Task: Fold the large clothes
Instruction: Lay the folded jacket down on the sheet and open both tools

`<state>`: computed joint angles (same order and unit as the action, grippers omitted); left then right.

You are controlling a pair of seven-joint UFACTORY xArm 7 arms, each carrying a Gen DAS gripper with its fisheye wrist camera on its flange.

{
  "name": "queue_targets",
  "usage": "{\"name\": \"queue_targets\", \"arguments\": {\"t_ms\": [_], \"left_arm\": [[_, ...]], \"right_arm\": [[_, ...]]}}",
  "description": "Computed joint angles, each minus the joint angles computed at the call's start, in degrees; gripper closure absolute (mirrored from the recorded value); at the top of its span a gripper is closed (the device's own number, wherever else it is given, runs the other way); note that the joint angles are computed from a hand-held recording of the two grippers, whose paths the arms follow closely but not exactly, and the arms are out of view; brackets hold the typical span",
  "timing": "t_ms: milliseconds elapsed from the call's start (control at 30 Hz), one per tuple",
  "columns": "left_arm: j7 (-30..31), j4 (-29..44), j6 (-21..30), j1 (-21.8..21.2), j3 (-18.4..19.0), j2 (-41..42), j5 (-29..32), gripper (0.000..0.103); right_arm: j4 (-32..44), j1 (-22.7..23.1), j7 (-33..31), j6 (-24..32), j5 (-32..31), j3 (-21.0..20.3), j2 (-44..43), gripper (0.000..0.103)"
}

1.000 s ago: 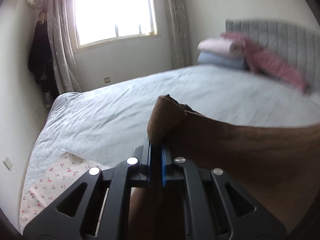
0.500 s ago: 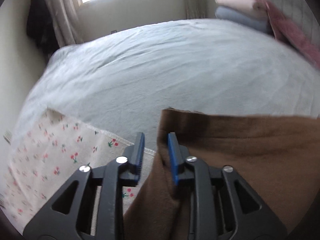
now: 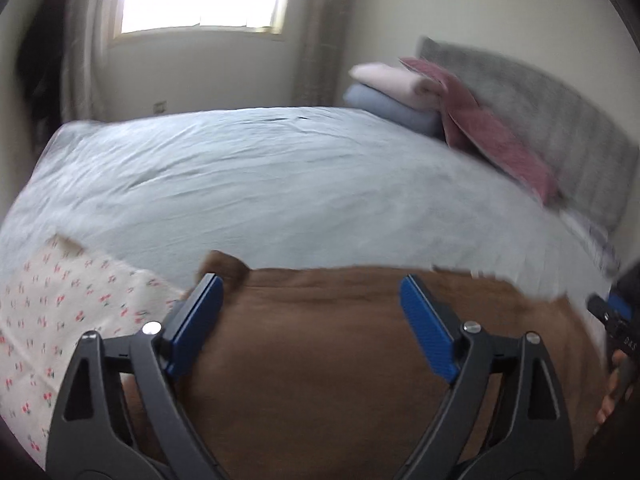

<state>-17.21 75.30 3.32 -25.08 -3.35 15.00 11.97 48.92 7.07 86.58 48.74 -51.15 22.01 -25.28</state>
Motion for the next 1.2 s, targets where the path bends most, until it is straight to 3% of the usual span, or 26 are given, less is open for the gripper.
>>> {"name": "queue_targets", "arguments": {"t_ms": [67, 100, 133, 200, 233, 267, 300, 333, 367, 400, 433, 467, 500, 567, 600, 667, 700, 767, 833, 900, 967, 1033, 1100, 1133, 1167, 1200], "left_arm": [[-6.67, 2.28, 1.02, -9.35, 9.81, 3.02, 11.39, 0.012], [-7.64, 4.43, 3.78, -11.26, 11.36, 4.99, 14.39, 0.012], [-7.12, 6.55, 6.72, -10.84, 10.51, 7.08, 14.99, 0.012], [-1.97, 10.91, 9.69, -5.64, 4.96, 10.97, 10.53, 0.012], [-1.73, 11.95, 9.69, -5.21, 4.86, 11.8, 9.95, 0.012], [-3.89, 14.2, 10.71, -6.53, 7.16, 13.22, 11.76, 0.012], [-5.38, 17.38, 13.63, -7.39, 8.89, 15.09, 13.18, 0.012], [-4.47, 19.63, 16.57, -6.81, 8.22, 16.12, 12.45, 0.012], [-1.16, 23.65, 20.79, -3.93, 5.16, 18.44, 9.33, 0.012], [0.21, 26.27, 23.03, -2.75, 4.33, 20.05, 7.71, 0.012], [-0.23, 29.93, 25.46, -2.66, 5.91, 22.38, 8.48, 0.012], [-1.74, 32.18, 27.14, -3.51, 8.28, 23.82, 10.21, 0.012], [-1.13, 34.79, 29.02, -2.44, 8.25, 25.36, 9.54, 0.012], [1.11, 38.09, 32.12, 3.63, 2.74, 27.11, 1.99, 0.012], [0.62, 39.69, 33.4, 4.85, 2.04, 27.92, -0.21, 0.012], [-4.74, 40.02, 34.99, 2.01, 7.03, 27.36, 2.6, 0.013], [-7.01, 39.15, 35.56, -0.29, 10.03, 26.27, 6.72, 0.013], [-7.62, 35.27, 34.91, -1.95, 11.29, 22.58, 10.43, 0.014], [-6.56, 25.22, 28.34, -0.8, 8.27, 15.19, 13.14, 0.014], [-3.53, 14.18, 21.35, -0.13, 5.69, 7.19, 12.85, 0.013], [5.66, 3.7, 16.53, 0.3, 2.03, -0.02, 3.87, 0.013], [17.2, -3.95, 15.94, 6.47, -8.15, -5.36, -8.13, 0.013], [27.38, -10.15, 15.04, 10.0, -15.43, -8.76, -18.62, 0.013], [29.84, -12.47, 13.82, 9.89, -16.64, -9.63, -20.71, 0.012], [30.64, -15.74, 10.2, 7.52, -15.45, -10.42, -20.41, 0.012], [29.14, -19.53, 4.2, 3.68, -11.86, -11.17, -17.71, 0.008]], "right_arm": [[3.52, 0.45, -1.5, -0.92, -1.92, 1.35, 7.24, 0.004], [6.48, 1.4, -4.37, 1.14, -2.43, 1.99, 12.38, 0.004], [9.83, 1.89, -8.22, 4.86, -2.42, 3.35, 17.38, 0.004], [11.95, 4.48, -9.68, 8.52, -4.03, 2.57, 20.39, 0.004], [10.89, 4.96, -9.58, 7.62, -4.22, 1.58, 19.42, 0.003], [9.95, 5.21, -9.64, 6.23, -4.45, 0.31, 18.85, 0.0], [7.85, 4.9, -9.47, 2.65, -3.49, -1.98, 17.46, 0.0], [5.91, 4.57, -9.57, -3.32, -1.85, -4.27, 16.49, 0.0], [3.61, 5.55, -10.36, -8.95, 1.56, -8.22, 14.94, 0.001], [0.92, 4.13, -8.78, -12.18, 2.6, -9.97, 12.87, 0.001], [-0.31, 2.01, -8.14, -13.01, 2.58, -9.32, 11.72, 0.0], [-1.24, 1.71, -7.09, -11.45, 2.44, -10.44, 10.52, 0.001], [-1.91, -1.0, -6.47, -8.15, 3.9, -9.32, 9.37, 0.001], [-6.24, -1.97, -5.22, -8.76, 10.52, -13.95, 5.51, 0.001], [-8.39, -2.77, -3.03, -8.0, 12.07, -14.9, 3.15, 0.001], [-9.48, -6.43, -0.25, -1.71, 12.98, -12.23, 0.62, 0.001], [-9.79, -7.16, 0.28, 1.53, 13.67, -11.22, -0.75, 0.001], [-8.39, -6.29, -3.69, 5.94, 14.31, -9.26, -1.46, 0.001], [-5.71, -4.64, -6.23, 12.34, 10.93, -4.22, -1.48, 0.001], [-4.59, -1.59, -7.57, 14.55, 8.98, -1.09, -2.31, 0.0], [-4.5, 2.01, -8.05, 10.65, 9.67, -0.44, -2.92, 0.0], [-3.89, 5.33, -8.09, 3.8, 12.57, -0.21, -1.01, 0.0], [-2.43, 6.83, -6.57, -0.12, 12.8, 1.82, 2.64, 0.0], [-1.22, 7.43, -5.94, -0.73, 12.22, 2.89, 5.07, 0.0], [0.47, 7.95, -4.44, -0.23, 10.31, 4.63, 8.58, 0.0], [1.82, 8.42, -2.68, 2.33, 7.06, 6.42, 11.13, 0.0]]}}
